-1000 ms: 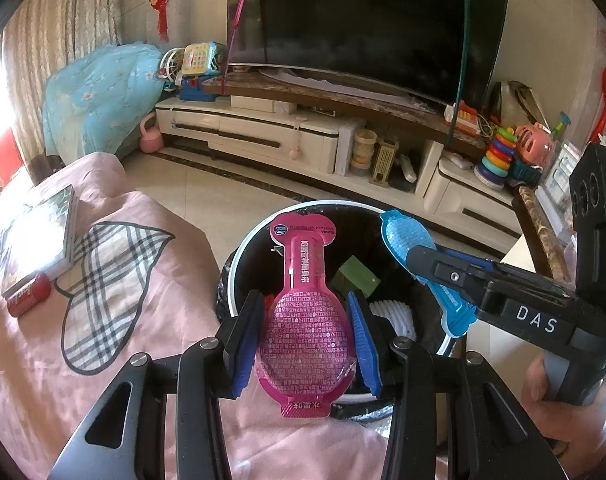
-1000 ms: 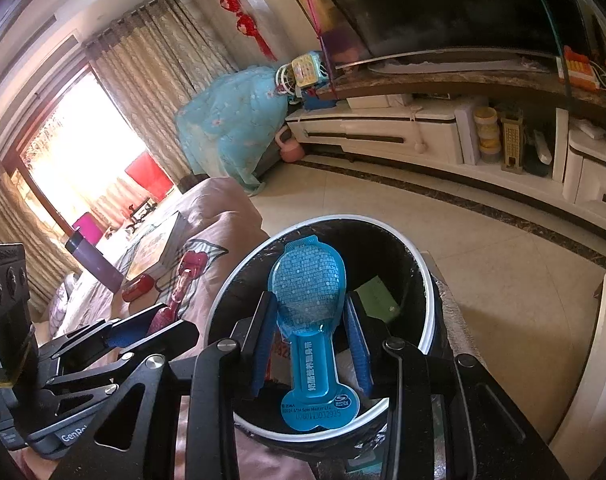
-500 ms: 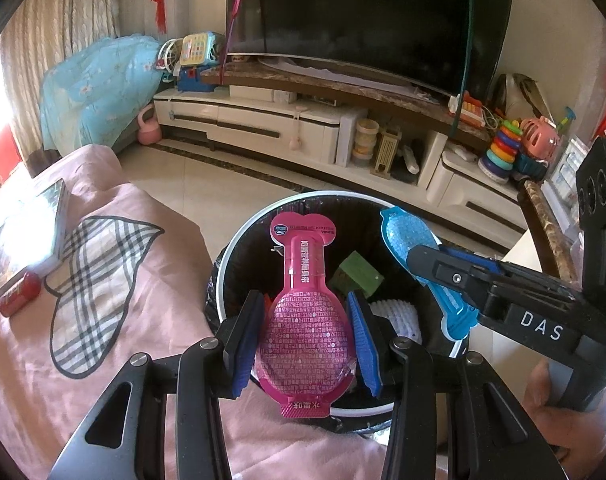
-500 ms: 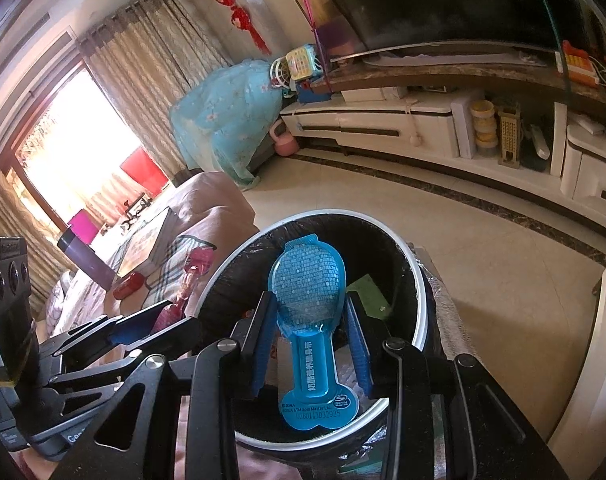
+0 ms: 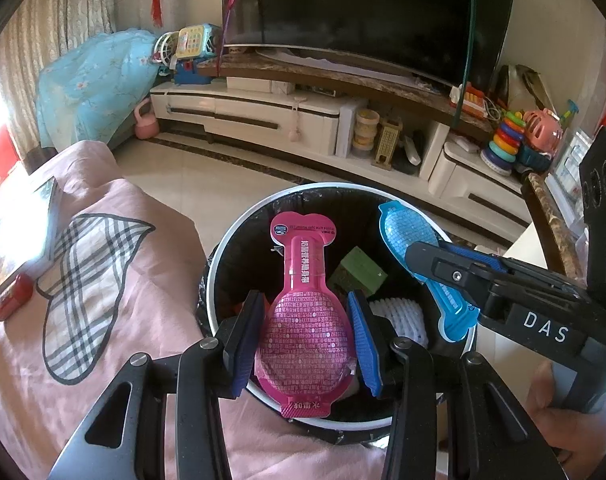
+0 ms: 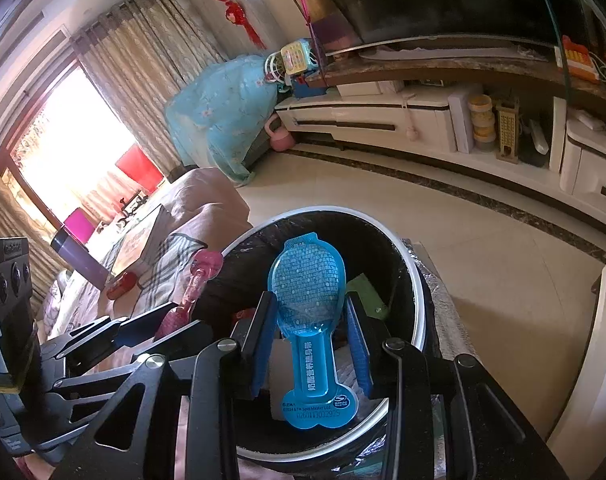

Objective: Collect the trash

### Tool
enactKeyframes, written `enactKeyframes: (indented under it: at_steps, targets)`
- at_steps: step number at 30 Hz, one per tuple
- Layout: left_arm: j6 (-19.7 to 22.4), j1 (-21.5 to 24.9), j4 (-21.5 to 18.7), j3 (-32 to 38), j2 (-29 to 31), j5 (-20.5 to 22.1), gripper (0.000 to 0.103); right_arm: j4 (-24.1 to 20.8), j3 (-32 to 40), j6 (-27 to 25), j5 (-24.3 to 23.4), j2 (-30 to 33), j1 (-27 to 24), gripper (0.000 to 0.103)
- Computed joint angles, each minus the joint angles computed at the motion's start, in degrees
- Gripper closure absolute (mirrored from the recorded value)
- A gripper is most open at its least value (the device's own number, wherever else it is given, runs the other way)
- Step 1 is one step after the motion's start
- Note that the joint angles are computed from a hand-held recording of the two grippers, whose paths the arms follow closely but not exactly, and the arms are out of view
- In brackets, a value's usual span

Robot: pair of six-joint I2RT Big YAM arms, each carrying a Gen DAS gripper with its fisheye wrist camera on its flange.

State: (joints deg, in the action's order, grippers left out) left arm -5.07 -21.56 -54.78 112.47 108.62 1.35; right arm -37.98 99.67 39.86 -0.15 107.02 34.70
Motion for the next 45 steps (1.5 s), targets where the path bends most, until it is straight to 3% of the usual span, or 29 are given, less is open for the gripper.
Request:
enactKeyframes:
  at_steps: [16,22,29,34,40,45]
  targets:
    - [-1.46,0.21,-2.21,2.82,1.92,0.81,0.06,-0.68,0.67,-0.48,-0.4,0.51,-0.19,0.069]
    - [-2.75,0.6,-2.91,3.55,2.11,1.78,0.052,-1.85,1.77,-1.03,-0.7,0.99,-0.14,0.063]
    - [-4.55,1.8,3.23,-5.77,-4.57,1.79,0.036,0.89,-1.67,0.42,1.11,-1.98,0.31,0.048]
    - [-5.84,2.34,10.44,-17.81,-13.28,-0.23,0.022,4.81,-6.19,2.02,3.74,-5.75,1.88,0.018]
    - [-7.42,2.65,18.32,-31.39,-24.2,-1.86,0.013,7.1,-10.8,3.87,9.8,-10.01,5.37,0.005]
    - [-8.5,2.53,21.91,-40.44,-32.54,-2.94,0.012,7.88,-13.73,3.94,15.74,-12.98,9.36,0.003]
